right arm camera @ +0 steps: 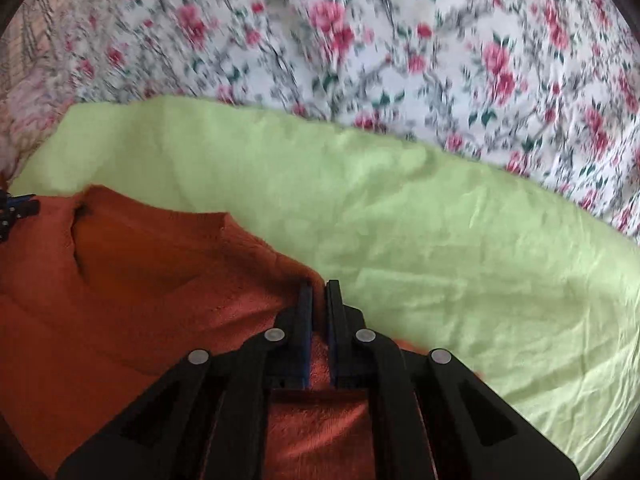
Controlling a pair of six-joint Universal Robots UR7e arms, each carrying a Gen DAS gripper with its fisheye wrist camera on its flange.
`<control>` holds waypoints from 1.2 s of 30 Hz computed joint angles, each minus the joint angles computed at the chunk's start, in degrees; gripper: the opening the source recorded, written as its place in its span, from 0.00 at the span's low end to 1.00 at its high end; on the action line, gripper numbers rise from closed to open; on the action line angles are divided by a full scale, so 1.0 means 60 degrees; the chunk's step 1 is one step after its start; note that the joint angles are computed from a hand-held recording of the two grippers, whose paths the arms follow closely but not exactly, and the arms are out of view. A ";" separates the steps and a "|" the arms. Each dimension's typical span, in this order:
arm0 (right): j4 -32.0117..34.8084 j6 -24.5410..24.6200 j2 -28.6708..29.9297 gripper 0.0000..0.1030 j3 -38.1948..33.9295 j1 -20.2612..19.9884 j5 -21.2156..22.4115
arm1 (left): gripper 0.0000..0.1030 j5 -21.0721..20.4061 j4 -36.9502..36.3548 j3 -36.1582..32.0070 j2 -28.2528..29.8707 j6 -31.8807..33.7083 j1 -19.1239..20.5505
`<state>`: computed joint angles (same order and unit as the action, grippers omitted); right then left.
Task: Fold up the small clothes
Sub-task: 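Lay the sweater flat front-up and open both tools, then grasp the ribbed sleeve cuff with the left tool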
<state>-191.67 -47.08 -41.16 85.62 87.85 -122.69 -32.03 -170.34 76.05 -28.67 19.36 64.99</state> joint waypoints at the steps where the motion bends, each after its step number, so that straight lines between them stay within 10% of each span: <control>1: 0.0004 0.0111 0.0066 0.06 -0.0074 -0.0048 -0.0002 | 0.03 -0.0003 0.0083 -0.0167 0.0083 -0.0205 0.0083; 6: 0.0074 0.0577 0.0213 0.07 -0.0286 -0.0068 -0.0095 | 0.05 0.0339 0.0182 -0.0622 0.0413 -0.0555 0.0098; 14: 0.0524 0.2148 -0.1299 0.52 0.1420 0.0201 0.0678 | 0.56 -0.0100 0.0054 0.2111 -0.1674 -0.2741 -0.0164; 22: 0.0583 0.3131 -0.2991 0.58 0.4671 0.0317 0.2312 | 0.78 0.2265 -0.2293 0.5049 -0.3272 -0.2942 -0.0429; 28: 0.0538 0.3789 -0.3216 0.58 0.5924 0.0395 0.2760 | 0.79 0.3769 -0.4994 0.4108 -0.3172 -0.0291 0.0387; 36: 0.0458 0.4607 -0.3132 0.58 0.6466 0.0453 0.3030 | 0.78 0.3196 -0.2116 0.3563 -0.3633 -0.2501 0.1496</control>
<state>-188.92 -19.44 -59.94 124.42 90.57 -104.51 -12.86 -183.04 97.43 -50.47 4.35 73.97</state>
